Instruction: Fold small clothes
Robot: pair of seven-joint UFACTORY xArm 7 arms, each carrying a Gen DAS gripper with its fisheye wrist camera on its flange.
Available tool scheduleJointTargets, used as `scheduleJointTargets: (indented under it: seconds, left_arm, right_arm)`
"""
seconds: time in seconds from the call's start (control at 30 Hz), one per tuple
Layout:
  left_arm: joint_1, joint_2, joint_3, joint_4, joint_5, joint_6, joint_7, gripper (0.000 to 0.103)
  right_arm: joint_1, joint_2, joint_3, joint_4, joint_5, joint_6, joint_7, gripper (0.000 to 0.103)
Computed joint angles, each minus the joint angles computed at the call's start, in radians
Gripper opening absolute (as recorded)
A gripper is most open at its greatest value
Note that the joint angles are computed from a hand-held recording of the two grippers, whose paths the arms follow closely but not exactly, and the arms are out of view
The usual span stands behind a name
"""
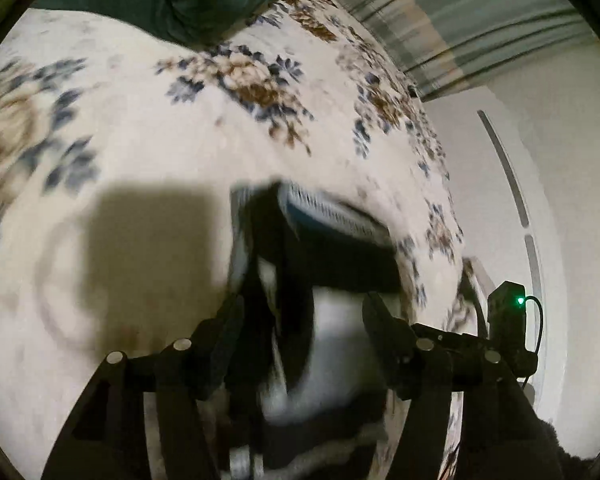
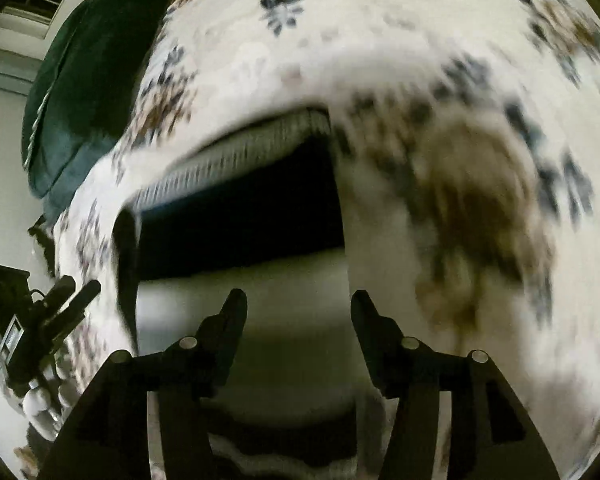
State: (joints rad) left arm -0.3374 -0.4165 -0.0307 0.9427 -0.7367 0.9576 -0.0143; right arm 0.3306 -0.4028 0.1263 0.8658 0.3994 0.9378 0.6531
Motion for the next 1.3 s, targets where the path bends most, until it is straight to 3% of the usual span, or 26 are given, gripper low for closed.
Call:
scheduleJointTargets:
  seconds: [0.13, 0.23, 0.3, 0.4, 0.47, 0.57, 0.6, 0.63, 0.73, 0.83, 0.93, 1.0, 1.07, 1.17, 1.2, 1.23, 1.27, 1.3]
  left_arm:
    - [0.015, -0.318, -0.025, -0.161, 0.102, 0.183, -0.184, 0.059]
    - [0.002, -0.529, -0.04, -0.239, 0.157, 0.367, -0.324, 0.062]
    - [-0.011, -0.661, -0.059, -0.291, 0.172, 0.497, -0.422, 0.063]
    - [-0.038, -0.83, -0.105, -0.37, 0.16, 0.634, -0.531, 0.063]
    - [-0.061, -0.92, -0.15, -0.423, 0.139, 0.693, -0.583, 0.063]
    - [-0.078, -1.01, -0.214, -0.459, 0.12, 0.732, -0.648, 0.056]
    - [-0.078, -1.041, -0.226, -0.461, 0.116, 0.733, -0.669, 0.029]
    - [-0.075, -1.059, -0.236, -0.457, 0.115, 0.741, -0.693, 0.01]
    - [-0.052, -1.175, -0.207, -0.475, 0.066, 0.72, -0.785, 0.009]
    - [-0.004, -1.319, -0.145, -0.525, -0.024, 0.676, -0.905, 0.009]
    - [0.052, -1.513, -0.08, -0.624, -0.087, 0.662, -1.063, 0.009]
    - [0.038, -1.5, -0.078, -0.625, -0.045, 0.71, -1.042, 0.009]
    - [0.008, -1.437, -0.101, -0.613, -0.026, 0.742, -0.96, 0.01]
    - [-0.006, -1.343, -0.105, -0.572, -0.014, 0.741, -0.865, 0.023]
    - [-0.007, -1.323, -0.099, -0.559, -0.008, 0.737, -0.841, 0.036]
    - [-0.003, -1.339, -0.088, -0.562, -0.014, 0.728, -0.83, 0.058]
    - [0.006, -1.368, -0.073, -0.57, -0.009, 0.72, -0.823, 0.067]
    - [0.01, -1.386, -0.069, -0.569, 0.012, 0.738, -0.821, 0.075]
  right_arm:
    - [0.06, -0.26, 0.024, -0.149, 0.088, 0.1, 0.103, 0.059]
    - [0.123, -0.466, 0.07, -0.254, 0.146, 0.218, 0.246, 0.062]
    - [0.189, -0.603, 0.112, -0.34, 0.242, 0.248, 0.355, 0.062]
    - [0.311, -0.765, 0.22, -0.453, 0.405, 0.23, 0.533, 0.062]
    - [0.392, -0.789, 0.314, -0.5, 0.508, 0.168, 0.629, 0.062]
    - [0.494, -0.769, 0.453, -0.541, 0.663, 0.028, 0.729, 0.062]
    - [0.521, -0.743, 0.505, -0.544, 0.719, -0.032, 0.75, 0.062]
    - [0.539, -0.713, 0.55, -0.539, 0.759, -0.092, 0.755, 0.062]
    - [0.543, -0.632, 0.608, -0.496, 0.732, -0.172, 0.77, 0.057]
    - [0.546, -0.568, 0.613, -0.453, 0.665, -0.208, 0.782, 0.015]
    - [0.563, -0.568, 0.613, -0.44, 0.591, -0.227, 0.844, 0.008]
    - [0.589, -0.576, 0.596, -0.441, 0.538, -0.203, 0.887, 0.008]
    - [0.611, -0.55, 0.574, -0.431, 0.481, -0.174, 0.897, 0.007]
    - [0.665, -0.507, 0.519, -0.417, 0.412, -0.145, 0.862, 0.008]
    - [0.674, -0.477, 0.504, -0.405, 0.394, -0.15, 0.848, 0.012]
    - [0.684, -0.454, 0.485, -0.395, 0.377, -0.146, 0.84, 0.023]
    - [0.704, -0.446, 0.48, -0.399, 0.375, -0.162, 0.844, 0.037]
    - [0.713, -0.428, 0.483, -0.399, 0.372, -0.196, 0.851, 0.042]
